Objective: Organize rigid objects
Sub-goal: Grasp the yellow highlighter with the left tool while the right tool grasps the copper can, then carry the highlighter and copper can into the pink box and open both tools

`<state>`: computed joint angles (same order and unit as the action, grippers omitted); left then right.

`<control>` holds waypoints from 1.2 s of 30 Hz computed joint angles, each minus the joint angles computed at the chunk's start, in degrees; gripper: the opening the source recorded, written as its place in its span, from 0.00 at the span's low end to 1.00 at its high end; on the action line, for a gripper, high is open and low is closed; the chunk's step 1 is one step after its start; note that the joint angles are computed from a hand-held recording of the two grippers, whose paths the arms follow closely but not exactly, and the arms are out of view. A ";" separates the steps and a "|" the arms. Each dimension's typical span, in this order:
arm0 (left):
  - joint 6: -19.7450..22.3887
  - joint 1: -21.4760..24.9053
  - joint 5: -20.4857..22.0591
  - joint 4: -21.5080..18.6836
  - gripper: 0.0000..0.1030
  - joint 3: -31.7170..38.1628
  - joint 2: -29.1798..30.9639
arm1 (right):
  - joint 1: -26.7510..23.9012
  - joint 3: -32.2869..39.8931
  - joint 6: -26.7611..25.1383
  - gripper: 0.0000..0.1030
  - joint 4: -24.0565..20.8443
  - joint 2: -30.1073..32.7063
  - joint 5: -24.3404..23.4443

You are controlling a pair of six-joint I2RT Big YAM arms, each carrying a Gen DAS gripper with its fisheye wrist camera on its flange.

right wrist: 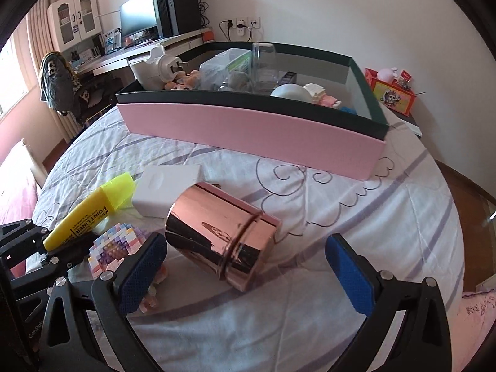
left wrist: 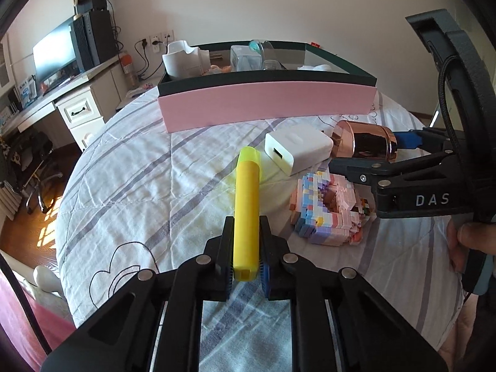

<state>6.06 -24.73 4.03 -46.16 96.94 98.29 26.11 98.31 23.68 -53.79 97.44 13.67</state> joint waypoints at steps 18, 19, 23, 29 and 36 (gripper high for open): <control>-6.40 2.64 9.01 0.73 0.14 2.15 1.34 | 0.06 -7.14 6.91 0.67 7.16 -4.96 -0.39; -6.76 2.68 8.72 0.83 0.14 1.79 0.89 | 0.20 -7.93 7.67 0.67 8.02 -5.59 -0.20; -7.29 2.11 6.49 2.96 0.14 -0.56 -2.05 | 1.32 -10.62 9.26 0.67 11.28 -7.88 0.78; -6.88 -0.18 0.32 8.56 0.14 -4.98 -8.72 | 4.31 -12.10 10.18 0.67 13.69 -11.23 5.89; -7.49 -1.77 -3.46 12.57 0.15 -8.06 -15.14 | 9.13 -11.26 6.80 0.67 15.77 -15.10 14.77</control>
